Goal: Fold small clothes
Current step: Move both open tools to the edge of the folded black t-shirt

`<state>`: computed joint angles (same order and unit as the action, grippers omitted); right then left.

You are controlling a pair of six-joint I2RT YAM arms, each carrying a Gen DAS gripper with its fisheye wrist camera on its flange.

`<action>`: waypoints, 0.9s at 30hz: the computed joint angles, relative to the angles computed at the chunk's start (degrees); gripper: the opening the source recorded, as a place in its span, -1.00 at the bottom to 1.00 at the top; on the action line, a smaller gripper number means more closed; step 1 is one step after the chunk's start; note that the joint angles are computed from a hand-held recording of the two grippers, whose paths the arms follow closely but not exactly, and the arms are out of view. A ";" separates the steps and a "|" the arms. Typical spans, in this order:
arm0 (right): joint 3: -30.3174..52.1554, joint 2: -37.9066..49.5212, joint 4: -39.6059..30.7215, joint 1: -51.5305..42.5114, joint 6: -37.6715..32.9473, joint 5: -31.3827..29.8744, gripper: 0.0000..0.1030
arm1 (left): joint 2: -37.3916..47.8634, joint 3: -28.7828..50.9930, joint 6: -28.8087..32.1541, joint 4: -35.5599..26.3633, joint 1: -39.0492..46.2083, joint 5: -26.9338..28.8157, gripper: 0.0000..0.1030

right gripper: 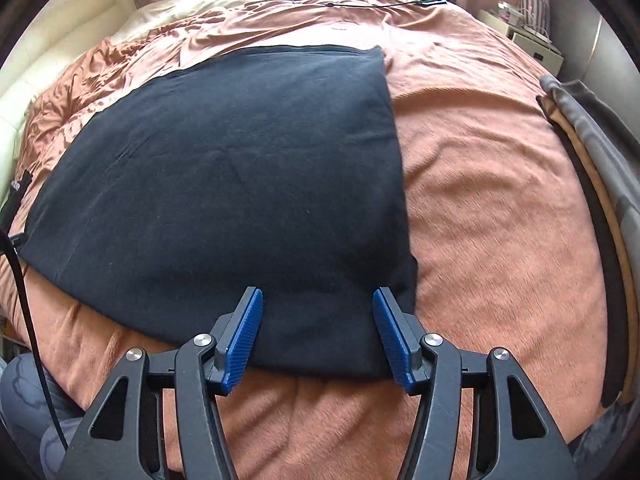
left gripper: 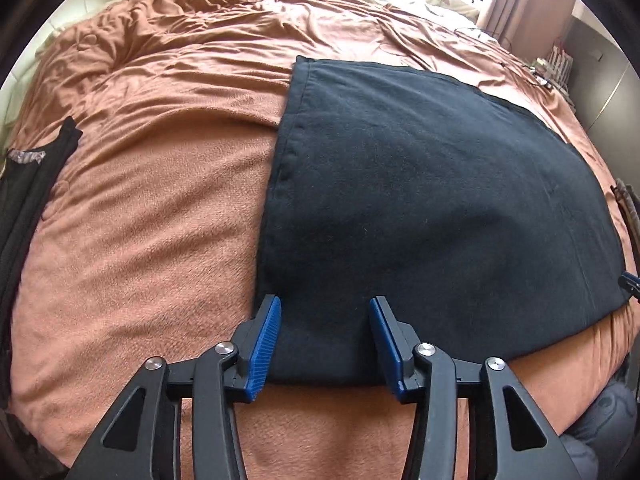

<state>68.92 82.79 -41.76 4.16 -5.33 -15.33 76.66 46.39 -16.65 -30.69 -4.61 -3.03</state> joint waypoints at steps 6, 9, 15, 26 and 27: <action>-2.97 -3.25 -0.38 -1.41 0.79 -0.82 -0.05 | -6.09 -5.18 0.15 0.97 1.48 1.08 -0.37; -4.81 -5.44 -1.13 -3.43 0.61 -2.36 -0.05 | -8.65 -6.63 -0.34 0.33 2.67 2.18 -0.45; -7.08 -8.33 -2.81 -10.12 0.03 -10.22 -0.11 | -12.65 -8.51 -1.55 -2.71 6.16 3.91 -0.51; -9.47 0.30 -4.45 -26.64 0.90 -36.39 -0.10 | -14.21 -11.21 -4.06 -0.84 19.52 23.35 -0.51; -9.39 1.94 -4.27 -27.35 1.46 -38.68 -0.10 | -13.65 -11.13 -4.44 -0.50 19.72 24.24 -0.51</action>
<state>59.54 84.74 -46.03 -23.19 -3.87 -54.01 63.01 35.26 -21.09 -31.19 15.10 21.21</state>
